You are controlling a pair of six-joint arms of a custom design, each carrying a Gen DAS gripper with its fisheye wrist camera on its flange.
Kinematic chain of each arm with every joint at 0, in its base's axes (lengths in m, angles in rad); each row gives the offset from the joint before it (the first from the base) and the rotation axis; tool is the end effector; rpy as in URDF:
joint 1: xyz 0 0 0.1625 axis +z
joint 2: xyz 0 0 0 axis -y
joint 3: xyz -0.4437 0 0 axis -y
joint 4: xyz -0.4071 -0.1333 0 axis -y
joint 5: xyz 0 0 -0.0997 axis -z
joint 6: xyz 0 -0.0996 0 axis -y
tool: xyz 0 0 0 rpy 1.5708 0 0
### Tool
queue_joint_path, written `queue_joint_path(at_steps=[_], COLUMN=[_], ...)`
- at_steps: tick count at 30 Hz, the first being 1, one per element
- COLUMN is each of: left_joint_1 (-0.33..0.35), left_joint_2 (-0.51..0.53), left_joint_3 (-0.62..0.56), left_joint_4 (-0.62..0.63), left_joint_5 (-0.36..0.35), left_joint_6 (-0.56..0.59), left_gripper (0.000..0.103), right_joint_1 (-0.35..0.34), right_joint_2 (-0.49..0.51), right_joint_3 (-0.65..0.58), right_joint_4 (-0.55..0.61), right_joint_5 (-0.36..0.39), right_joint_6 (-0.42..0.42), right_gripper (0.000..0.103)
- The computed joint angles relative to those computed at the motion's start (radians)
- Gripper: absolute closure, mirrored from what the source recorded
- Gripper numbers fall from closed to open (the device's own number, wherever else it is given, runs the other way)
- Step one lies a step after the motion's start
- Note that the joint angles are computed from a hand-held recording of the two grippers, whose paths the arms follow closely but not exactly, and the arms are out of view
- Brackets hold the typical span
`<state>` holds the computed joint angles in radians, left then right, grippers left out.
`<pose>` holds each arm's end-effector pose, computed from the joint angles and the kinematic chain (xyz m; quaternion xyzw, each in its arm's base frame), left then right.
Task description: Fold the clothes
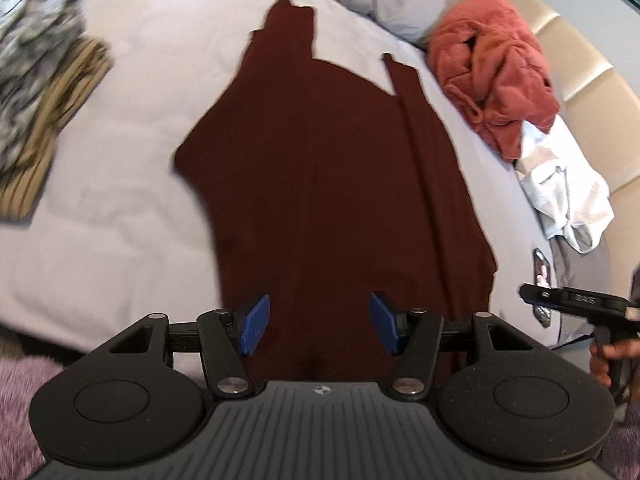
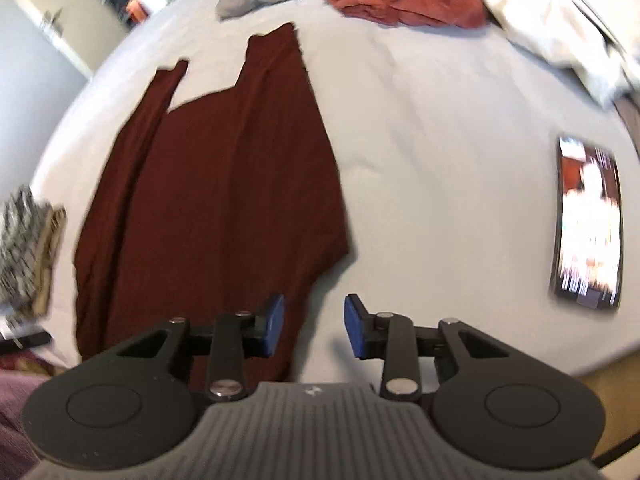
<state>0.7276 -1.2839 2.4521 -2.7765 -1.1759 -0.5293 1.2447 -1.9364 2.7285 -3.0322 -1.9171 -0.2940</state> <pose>-0.1757 -0.3863 0.1254 0.1496 0.9689 -0.1385 0.1401 0.0098 -0.2816 0.2755 -0.0715 -0.9294 0.2585 0.2537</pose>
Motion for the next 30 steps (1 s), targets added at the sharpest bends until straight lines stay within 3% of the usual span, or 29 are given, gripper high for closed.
queue_joint_path(at_steps=[2,5,12,17,21,30], left_joint_1=[-0.001,-0.007,-0.013,0.000,0.051,0.155], left_joint_2=[0.043,0.115,0.335,0.520,0.664,0.961], left_joint_3=[-0.031,-0.085,-0.321,-0.531,-0.708,-1.159], left_joint_4=[-0.021,-0.039,-0.019,-0.007,-0.026,0.053], left_joint_5=[0.003,0.019,0.050,0.070,0.040,0.069], left_joint_6=[0.034,0.089,0.259,0.406,0.508,0.638], left_gripper=[0.049,0.049,0.049,0.050,0.050,0.050], right_joint_1=[-0.008,-0.069,-0.156,-0.147,-0.134,-0.150], right_joint_2=[0.025,0.049,0.180,0.248,0.249,0.237], right_joint_3=[-0.030,-0.048,-0.074,-0.066,-0.069,-0.136], right_joint_4=[0.024,0.021,-0.109,-0.187,-0.204,-0.101], right_joint_5=[-0.012,0.039,0.169,0.140,0.104,0.099], right_joint_6=[-0.045,-0.091,-0.088,-0.109,-0.128,-0.074], right_gripper=[0.065,0.065,0.065,0.065,0.055,0.054])
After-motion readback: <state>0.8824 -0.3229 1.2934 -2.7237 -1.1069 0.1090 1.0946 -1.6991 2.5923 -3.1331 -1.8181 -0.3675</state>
